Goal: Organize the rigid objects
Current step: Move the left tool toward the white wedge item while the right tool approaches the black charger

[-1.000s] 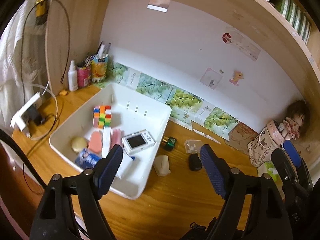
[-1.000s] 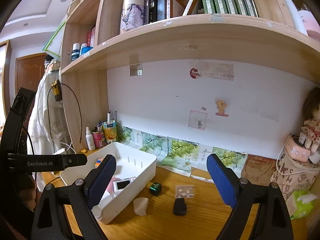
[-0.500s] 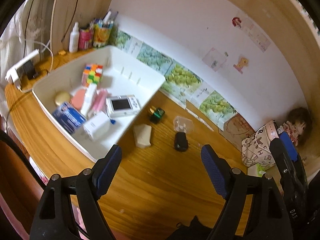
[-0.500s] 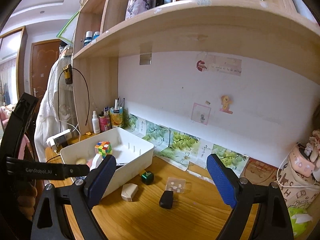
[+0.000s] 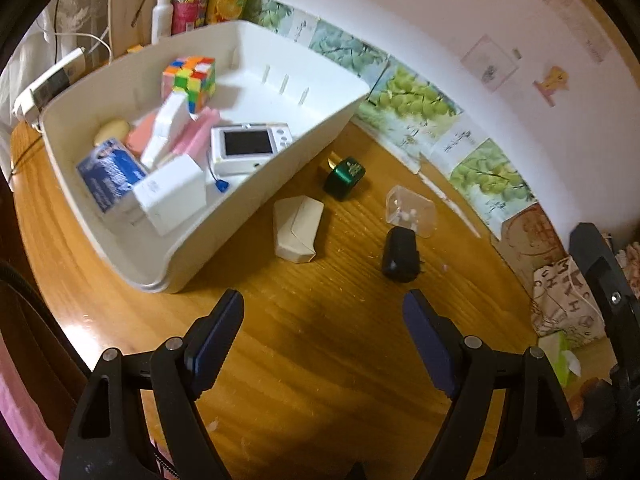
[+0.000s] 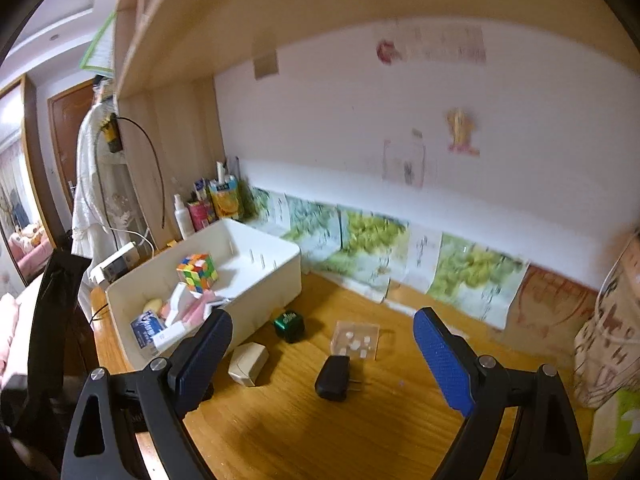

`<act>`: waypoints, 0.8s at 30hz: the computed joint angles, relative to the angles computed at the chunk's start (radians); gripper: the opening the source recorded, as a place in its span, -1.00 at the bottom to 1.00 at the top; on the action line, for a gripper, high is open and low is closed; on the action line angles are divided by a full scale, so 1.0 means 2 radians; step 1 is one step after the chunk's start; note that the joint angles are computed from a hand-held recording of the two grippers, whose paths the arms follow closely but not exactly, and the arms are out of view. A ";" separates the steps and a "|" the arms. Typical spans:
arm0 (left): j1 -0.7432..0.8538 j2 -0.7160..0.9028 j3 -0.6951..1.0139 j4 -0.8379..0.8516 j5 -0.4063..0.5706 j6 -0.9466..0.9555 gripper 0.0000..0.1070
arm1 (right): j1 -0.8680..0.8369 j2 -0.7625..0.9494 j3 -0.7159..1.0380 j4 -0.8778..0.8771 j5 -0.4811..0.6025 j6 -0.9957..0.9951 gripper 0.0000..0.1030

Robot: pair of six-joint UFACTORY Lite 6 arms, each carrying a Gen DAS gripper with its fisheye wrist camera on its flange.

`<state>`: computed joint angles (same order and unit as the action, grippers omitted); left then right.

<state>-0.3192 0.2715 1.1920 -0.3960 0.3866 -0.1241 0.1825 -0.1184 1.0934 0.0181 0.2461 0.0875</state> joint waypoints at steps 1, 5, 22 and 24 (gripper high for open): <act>-0.006 0.016 0.009 0.010 -0.007 -0.012 0.57 | -0.004 0.015 0.004 0.009 -0.002 -0.005 0.80; -0.022 0.057 0.030 0.054 -0.041 -0.059 0.57 | -0.023 0.063 0.015 0.098 -0.009 -0.087 0.79; -0.050 0.208 0.147 0.457 -0.060 -0.488 0.57 | -0.077 0.295 0.175 0.245 0.127 -0.199 0.79; -0.054 0.220 0.157 0.491 -0.047 -0.519 0.57 | -0.082 0.311 0.188 0.252 0.139 -0.198 0.79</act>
<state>-0.4277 0.7112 1.5059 0.5865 0.2930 -1.1617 0.0185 0.5033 1.4691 0.5215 0.5240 -0.3093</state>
